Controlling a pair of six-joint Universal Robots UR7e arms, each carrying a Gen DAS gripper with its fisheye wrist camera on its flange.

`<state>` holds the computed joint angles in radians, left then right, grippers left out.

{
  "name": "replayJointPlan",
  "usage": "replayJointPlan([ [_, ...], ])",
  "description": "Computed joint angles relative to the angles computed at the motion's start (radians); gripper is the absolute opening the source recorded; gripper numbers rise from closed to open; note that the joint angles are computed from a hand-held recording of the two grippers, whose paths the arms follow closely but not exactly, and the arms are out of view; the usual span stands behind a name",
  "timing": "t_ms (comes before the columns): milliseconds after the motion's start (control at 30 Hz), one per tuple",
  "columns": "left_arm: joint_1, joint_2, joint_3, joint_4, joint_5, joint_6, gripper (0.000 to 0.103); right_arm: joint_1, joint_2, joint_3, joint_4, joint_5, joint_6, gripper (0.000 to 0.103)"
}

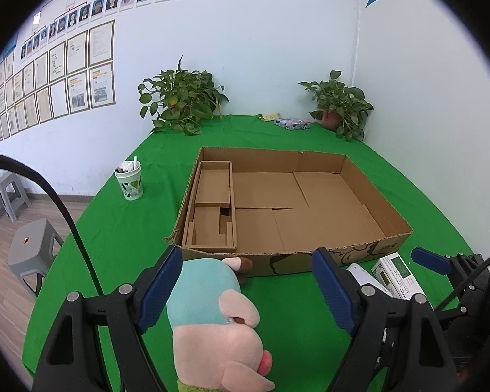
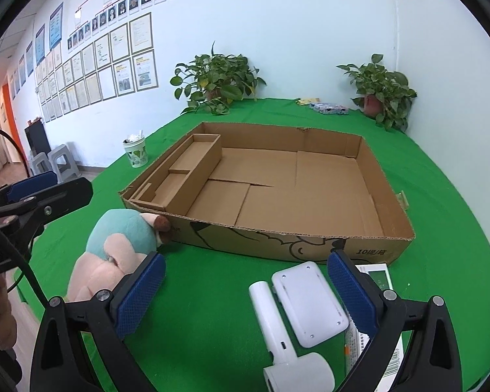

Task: Organize objects
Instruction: 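Grasp the plush pig with the left gripper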

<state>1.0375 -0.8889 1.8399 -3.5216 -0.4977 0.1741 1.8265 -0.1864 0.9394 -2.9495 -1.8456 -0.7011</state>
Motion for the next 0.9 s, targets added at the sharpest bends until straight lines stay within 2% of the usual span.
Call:
replayJointPlan([
  [133,0.010,-0.062,0.040,0.054,-0.045,-0.063,0.081,0.004,-0.044,0.061,0.044,0.054,-0.029,0.100],
  [233,0.021,-0.113,0.069,0.067,-0.043,-0.087,0.081,0.021,-0.087,0.134,0.104,0.120,-0.105,0.100],
  [267,0.025,-0.128,0.077,0.069,-0.037,-0.091,0.081,0.027,-0.104,0.161,0.129,0.155,-0.131,0.100],
  [300,0.031,-0.150,0.087,0.081,-0.034,-0.100,0.081,0.028,-0.126,0.187,0.195,0.226,-0.150,0.100],
  [400,0.057,-0.210,0.113,0.139,-0.036,-0.142,0.081,0.020,-0.145,0.182,0.400,0.394,-0.145,0.100],
  [467,0.078,-0.227,0.122,0.180,-0.036,-0.179,0.081,0.027,-0.126,0.175,0.393,0.370,-0.141,0.100],
  [567,0.137,-0.236,0.120,0.269,-0.132,-0.249,0.081,0.036,-0.065,0.136,0.344,0.228,-0.101,0.100],
  [700,0.217,-0.199,0.083,0.379,-0.272,-0.316,0.081,0.040,-0.012,0.102,0.287,0.105,-0.084,0.100],
  [767,0.251,-0.186,0.064,0.428,-0.335,-0.359,0.080,0.038,-0.004,0.096,0.290,0.086,-0.082,0.100],
  [833,0.278,-0.185,0.068,0.392,-0.436,-0.371,0.080,0.038,0.002,0.104,0.266,0.065,-0.099,0.100],
  [900,0.288,-0.190,0.068,0.399,-0.474,-0.386,0.080,0.038,0.008,0.096,0.278,0.053,-0.105,0.099],
])
